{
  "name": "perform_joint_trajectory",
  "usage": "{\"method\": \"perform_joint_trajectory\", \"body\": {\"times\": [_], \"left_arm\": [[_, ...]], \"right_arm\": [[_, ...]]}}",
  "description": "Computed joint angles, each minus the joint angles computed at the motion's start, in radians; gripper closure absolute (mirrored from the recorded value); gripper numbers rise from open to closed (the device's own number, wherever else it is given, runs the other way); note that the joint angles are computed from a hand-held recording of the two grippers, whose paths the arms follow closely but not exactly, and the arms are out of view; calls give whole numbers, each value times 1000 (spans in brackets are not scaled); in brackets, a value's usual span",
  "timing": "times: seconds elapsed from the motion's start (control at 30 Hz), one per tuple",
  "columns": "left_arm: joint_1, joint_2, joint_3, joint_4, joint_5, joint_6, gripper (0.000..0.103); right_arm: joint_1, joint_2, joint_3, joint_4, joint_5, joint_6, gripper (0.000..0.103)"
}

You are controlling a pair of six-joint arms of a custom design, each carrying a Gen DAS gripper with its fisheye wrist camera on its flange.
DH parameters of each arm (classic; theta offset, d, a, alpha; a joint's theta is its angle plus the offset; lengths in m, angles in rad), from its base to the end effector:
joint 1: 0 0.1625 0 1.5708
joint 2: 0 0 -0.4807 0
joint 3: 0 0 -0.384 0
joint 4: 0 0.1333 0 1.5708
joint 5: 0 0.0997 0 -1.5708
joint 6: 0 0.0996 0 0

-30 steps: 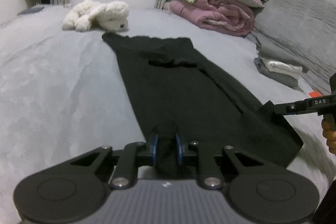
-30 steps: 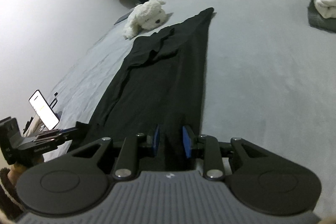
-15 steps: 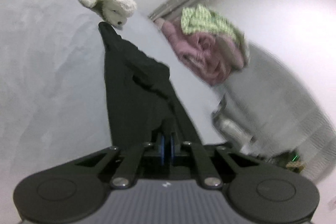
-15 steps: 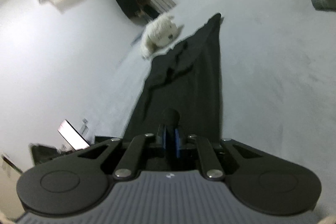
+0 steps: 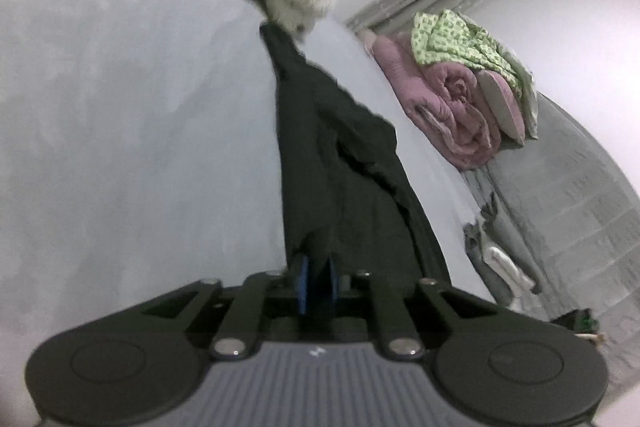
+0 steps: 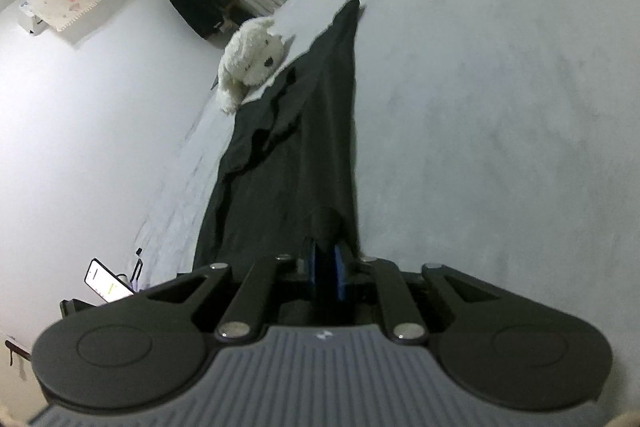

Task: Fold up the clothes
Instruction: 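Grasp the hem end of the black strip with both grippers side by side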

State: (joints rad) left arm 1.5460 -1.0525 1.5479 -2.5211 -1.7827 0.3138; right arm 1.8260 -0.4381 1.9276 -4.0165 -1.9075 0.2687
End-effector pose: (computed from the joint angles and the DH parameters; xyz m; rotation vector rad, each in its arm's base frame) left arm 0.0948 -0.7109 0.3539 -0.5620 -2.8617 0.7124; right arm 0.2488 -0.5560 0.0109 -0.2565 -2.7032 1.4729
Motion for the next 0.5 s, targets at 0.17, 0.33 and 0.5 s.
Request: {"method": "perform_joint_trajectory", "body": {"times": [0.17,0.33,0.5], "left_arm": [[-20,-29,52,-126,9,43,87],[-43,-31,78,-109,17,138,87],[-39,-7,73,-100,114,182,99]], "right_arm": [[59,10,-24,-51,-122,-114,84],[83,38,-92,-6,-155,-211,84],[69,51,-114,96,-221,-220,92]]}}
